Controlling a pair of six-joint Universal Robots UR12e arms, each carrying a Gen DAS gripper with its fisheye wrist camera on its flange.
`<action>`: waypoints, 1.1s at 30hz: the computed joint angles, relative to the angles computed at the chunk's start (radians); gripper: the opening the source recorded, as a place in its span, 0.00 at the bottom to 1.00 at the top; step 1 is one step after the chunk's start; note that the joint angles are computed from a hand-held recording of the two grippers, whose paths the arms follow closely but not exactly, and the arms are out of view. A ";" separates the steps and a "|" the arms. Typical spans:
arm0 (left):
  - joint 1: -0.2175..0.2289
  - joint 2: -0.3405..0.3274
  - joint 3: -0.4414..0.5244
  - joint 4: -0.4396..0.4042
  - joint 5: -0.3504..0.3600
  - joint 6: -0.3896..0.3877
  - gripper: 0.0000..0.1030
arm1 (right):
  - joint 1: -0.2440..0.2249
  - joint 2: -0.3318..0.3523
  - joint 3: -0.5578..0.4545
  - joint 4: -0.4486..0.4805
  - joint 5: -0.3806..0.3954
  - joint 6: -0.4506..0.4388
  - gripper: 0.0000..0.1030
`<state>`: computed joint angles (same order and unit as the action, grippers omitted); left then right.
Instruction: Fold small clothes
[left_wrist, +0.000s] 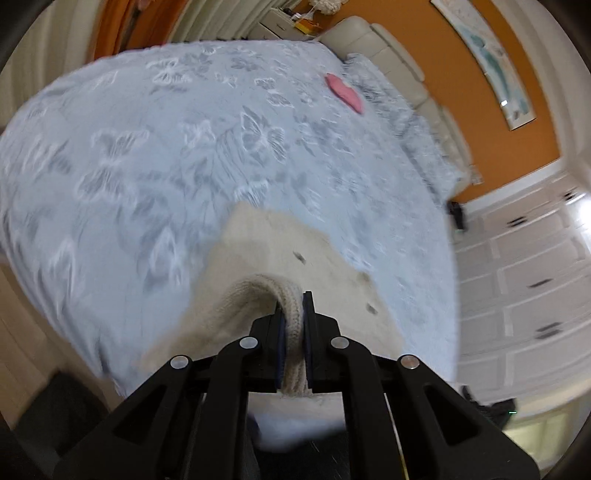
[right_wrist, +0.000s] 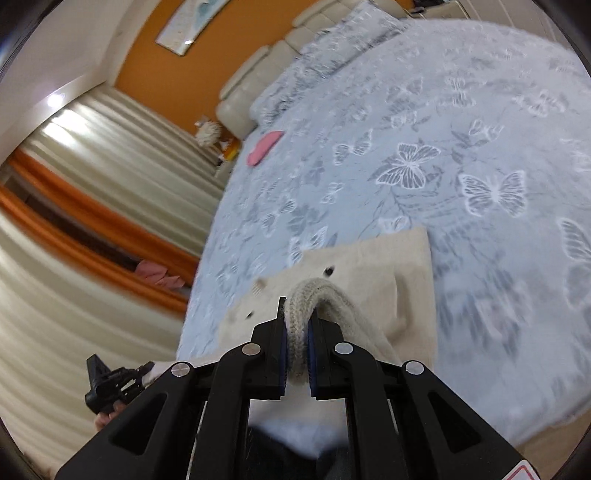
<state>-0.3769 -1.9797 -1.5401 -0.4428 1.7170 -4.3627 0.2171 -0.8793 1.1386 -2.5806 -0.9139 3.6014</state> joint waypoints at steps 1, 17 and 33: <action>0.013 -0.029 0.033 -0.025 0.005 0.020 0.06 | 0.006 0.040 -0.053 0.028 -0.016 0.009 0.08; 0.100 -0.263 0.250 -0.206 -0.046 0.050 0.07 | 0.031 0.345 -0.437 0.277 -0.133 0.100 0.07; -0.029 -0.268 0.318 -0.081 0.340 0.231 0.74 | 0.096 0.197 -0.230 -0.157 -0.347 -0.051 0.68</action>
